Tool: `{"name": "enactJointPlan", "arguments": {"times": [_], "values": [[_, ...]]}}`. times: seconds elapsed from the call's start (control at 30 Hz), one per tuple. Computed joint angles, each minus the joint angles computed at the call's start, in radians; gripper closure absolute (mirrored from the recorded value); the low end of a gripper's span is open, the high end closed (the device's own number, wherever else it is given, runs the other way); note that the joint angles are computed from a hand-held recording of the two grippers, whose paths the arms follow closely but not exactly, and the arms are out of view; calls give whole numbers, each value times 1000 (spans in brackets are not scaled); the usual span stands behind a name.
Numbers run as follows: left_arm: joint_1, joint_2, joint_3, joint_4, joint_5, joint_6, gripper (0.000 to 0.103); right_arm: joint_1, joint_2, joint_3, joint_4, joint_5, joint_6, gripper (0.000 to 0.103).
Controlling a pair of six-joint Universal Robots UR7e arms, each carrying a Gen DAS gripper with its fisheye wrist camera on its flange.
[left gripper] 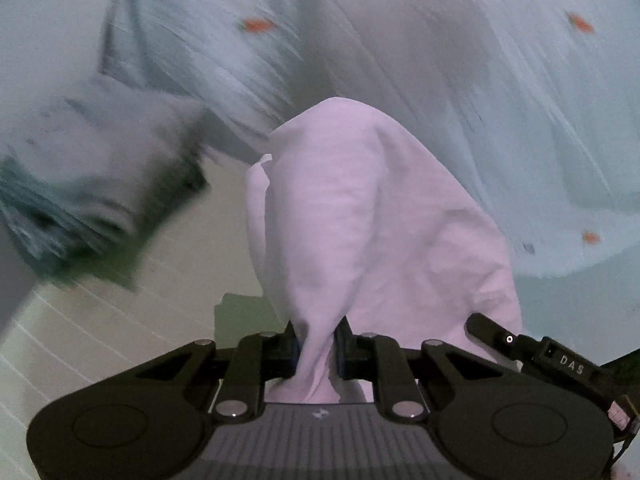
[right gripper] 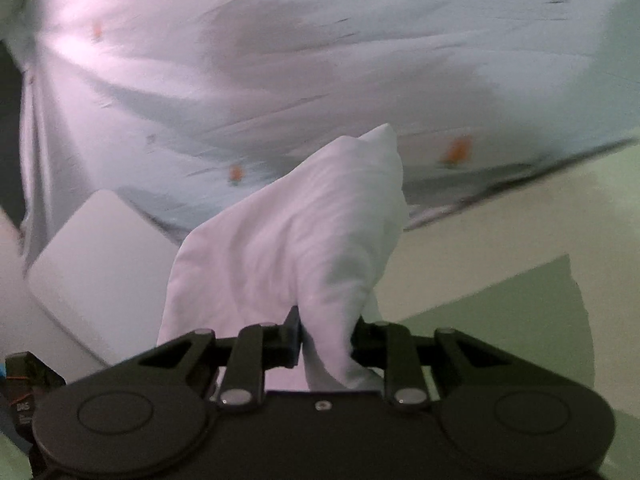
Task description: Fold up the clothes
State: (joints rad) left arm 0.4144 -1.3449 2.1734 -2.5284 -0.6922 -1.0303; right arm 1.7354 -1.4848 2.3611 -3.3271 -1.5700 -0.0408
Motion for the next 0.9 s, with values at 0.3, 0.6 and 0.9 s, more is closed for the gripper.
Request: {"name": "enactJointPlan", "arguments": {"times": [0.3, 0.6, 0.9], "values": [[201, -167, -189, 144, 99, 347, 86, 177, 484, -367, -105, 17, 187, 80], [497, -39, -467, -22, 73, 793, 74, 263, 866, -820, -58, -52, 301, 76], [585, 136, -402, -234, 385, 1065, 50, 189, 948, -845, 31, -168, 319, 41]]}}
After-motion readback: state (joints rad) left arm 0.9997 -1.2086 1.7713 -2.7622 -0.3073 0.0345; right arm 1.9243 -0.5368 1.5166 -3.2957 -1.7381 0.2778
